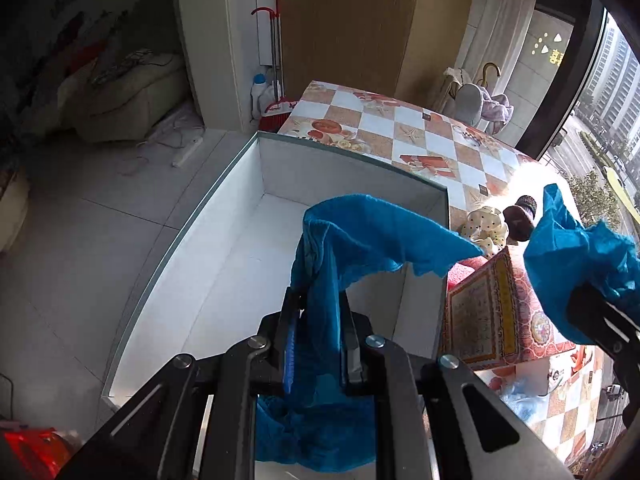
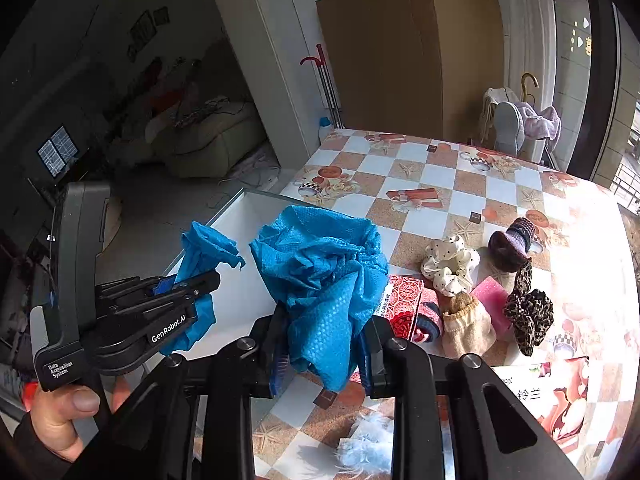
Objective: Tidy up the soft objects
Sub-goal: 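Carry the shoe covers in both tools over the white storage box, then lower the shoe covers into the white box and open both tools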
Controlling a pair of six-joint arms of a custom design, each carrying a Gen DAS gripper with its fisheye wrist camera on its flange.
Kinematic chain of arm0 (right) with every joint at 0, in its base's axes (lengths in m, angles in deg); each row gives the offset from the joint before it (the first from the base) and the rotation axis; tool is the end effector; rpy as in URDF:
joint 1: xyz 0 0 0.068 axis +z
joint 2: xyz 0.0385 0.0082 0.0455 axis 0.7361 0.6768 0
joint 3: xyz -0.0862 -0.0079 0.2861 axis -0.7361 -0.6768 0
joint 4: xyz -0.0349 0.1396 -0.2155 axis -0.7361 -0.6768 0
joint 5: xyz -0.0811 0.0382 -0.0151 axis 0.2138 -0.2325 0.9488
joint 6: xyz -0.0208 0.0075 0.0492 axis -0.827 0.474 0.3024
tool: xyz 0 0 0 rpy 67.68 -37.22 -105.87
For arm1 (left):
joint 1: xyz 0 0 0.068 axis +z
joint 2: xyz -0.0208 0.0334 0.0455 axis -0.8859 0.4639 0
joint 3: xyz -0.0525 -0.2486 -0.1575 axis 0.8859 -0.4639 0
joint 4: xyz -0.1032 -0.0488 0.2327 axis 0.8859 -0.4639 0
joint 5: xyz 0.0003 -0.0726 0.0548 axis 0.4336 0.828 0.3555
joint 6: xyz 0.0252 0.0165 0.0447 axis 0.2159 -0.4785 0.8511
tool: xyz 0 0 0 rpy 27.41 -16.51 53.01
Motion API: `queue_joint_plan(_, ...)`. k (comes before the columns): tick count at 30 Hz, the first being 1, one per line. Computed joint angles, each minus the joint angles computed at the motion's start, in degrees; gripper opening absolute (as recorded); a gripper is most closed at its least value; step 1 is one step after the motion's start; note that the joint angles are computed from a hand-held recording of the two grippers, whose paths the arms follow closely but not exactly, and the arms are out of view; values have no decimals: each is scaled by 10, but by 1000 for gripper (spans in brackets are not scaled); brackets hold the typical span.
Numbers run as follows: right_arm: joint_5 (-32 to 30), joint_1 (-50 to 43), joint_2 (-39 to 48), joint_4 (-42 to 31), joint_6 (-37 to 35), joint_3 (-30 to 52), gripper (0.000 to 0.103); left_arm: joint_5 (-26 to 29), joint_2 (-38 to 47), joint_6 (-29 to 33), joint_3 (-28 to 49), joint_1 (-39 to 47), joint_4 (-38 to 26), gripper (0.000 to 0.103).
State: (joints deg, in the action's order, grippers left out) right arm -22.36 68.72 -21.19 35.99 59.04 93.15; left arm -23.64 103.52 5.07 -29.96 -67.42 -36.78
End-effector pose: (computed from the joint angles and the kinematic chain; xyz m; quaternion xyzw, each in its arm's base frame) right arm 0.1750 0.0721 0.2535 -0.0778 0.9296 0.1518 0.3267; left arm 0.2104 -0.0191 0.1997 0.0041 0.9646 -0.0291 0.2620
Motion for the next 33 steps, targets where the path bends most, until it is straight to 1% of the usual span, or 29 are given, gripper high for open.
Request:
queue_joint_plan(5, 43, 86, 36, 34, 25, 1, 29, 17, -7, 15, -42, 39, 26, 17)
queue_joint_plan(9, 59, 131, 64, 63, 45, -8, 29, 15, -31, 39, -79, 63, 30, 17)
queue_joint_plan(12, 68, 157, 96, 83, 56, -11, 29, 11, -5, 47, -95, 76, 53, 17)
queue_joint_plan(14, 69, 166, 114, 97, 57, -14, 29, 22, 10, 51, -100, 95, 60, 17)
queue_joint_plan(17, 66, 171, 143, 112, 53, -13, 29, 20, 16, 55, -104, 96, 66, 17)
queue_joint_plan(19, 69, 173, 161, 114, 48, -8, 29, 24, 35, 50, -94, 89, 67, 17)
queue_joint_plan(21, 70, 172, 179, 116, 37, 0, 29, 44, 59, 57, -81, 101, 60, 17)
queue_joint_plan(24, 88, 179, 215, 117, 14, 29, 29, 42, 98, 56, -63, 105, 50, 17)
queue_joint_plan(26, 74, 175, 227, 111, 13, 44, 29, 25, 79, 54, -66, 101, 39, 17)
queue_joint_plan(29, 77, 183, 213, 114, 11, 43, 29, 18, 40, 61, -73, 102, 25, 17)
queue_joint_plan(33, 74, 183, 207, 112, 8, 39, 29, 22, 36, 65, -75, 118, 19, 17)
